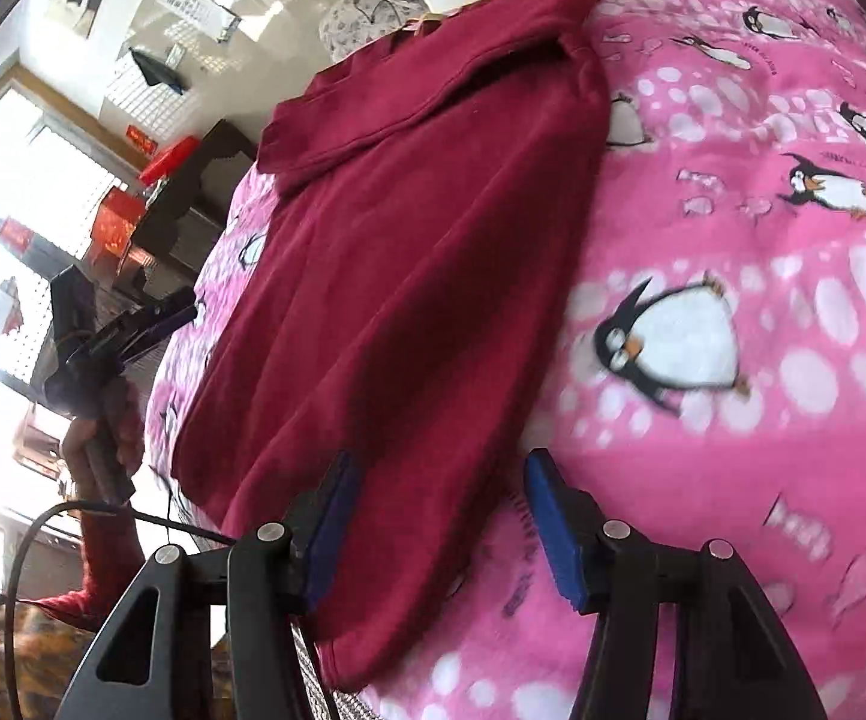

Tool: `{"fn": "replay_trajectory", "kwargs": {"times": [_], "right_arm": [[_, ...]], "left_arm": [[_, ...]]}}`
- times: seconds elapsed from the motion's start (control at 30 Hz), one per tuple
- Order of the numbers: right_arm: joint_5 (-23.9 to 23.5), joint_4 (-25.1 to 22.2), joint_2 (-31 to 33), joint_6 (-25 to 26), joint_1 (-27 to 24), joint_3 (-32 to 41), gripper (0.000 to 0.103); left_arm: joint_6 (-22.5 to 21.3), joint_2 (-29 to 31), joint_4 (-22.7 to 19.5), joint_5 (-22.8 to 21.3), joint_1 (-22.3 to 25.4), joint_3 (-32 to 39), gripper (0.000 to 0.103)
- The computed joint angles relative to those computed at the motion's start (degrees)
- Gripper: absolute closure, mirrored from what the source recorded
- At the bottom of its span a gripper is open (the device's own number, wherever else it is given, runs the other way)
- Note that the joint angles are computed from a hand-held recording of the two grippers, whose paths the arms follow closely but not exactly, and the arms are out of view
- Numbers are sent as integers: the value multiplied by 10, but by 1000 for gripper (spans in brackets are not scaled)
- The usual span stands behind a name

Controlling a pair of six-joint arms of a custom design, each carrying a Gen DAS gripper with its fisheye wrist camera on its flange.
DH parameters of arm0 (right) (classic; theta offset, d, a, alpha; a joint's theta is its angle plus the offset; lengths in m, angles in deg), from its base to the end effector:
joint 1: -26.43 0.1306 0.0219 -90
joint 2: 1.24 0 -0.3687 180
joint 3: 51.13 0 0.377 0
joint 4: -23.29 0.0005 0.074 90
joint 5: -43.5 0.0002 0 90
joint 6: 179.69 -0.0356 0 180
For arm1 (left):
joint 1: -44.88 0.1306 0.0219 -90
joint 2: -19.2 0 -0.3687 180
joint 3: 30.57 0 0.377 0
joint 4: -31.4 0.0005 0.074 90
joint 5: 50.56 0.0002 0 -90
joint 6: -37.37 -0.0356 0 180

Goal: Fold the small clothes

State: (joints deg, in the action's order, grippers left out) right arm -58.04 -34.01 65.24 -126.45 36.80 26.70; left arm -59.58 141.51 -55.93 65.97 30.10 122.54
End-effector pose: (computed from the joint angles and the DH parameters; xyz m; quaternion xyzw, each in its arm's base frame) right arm 0.3135 0.0641 0.4645 0.1738 0.9066 0.2346 0.3047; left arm 0.5769 -0.1692 0.5468 0.2406 0.9029 -0.2384 0.2646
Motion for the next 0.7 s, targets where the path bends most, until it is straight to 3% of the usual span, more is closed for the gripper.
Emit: {"fn": "replay_trajectory", "kwargs": {"times": [0.1,0.13,0.2,0.23,0.27,0.37,0.47,0.53,0.63,0.67,0.7], "right_arm": [[15,29,-5,9,15,-16,52],[37,25,-1,23,26,-14,70],[100,-3,23,49,45,12,92],[108,0,20,44,49,12,94],[116,-1,13,42,54,14,95],[196,-47,-12,68,82,37,95],[213,-86,-27,57,70,38,95],[197,-104,-22,48,54,25,95],[145,-49,-50,3,29,-13,89],[120,-38,-57,-8,22,-15,86],[116,-36,-61,-10,21,-13,72]], "left_arm": [[9,-44,21,19,13,-85,27],[12,-50,24,18,13,-98,27],[23,-59,30,3,14,-123,27],[27,-61,32,-2,15,-130,27],[30,-66,35,-2,16,-140,27],[29,-90,54,-3,21,-177,27],[34,-109,70,-11,22,-209,27],[31,-120,86,-27,16,-228,27],[14,-132,96,-54,4,-244,27],[9,-132,91,-51,4,-242,27],[6,-132,86,-47,3,-241,27]]}}
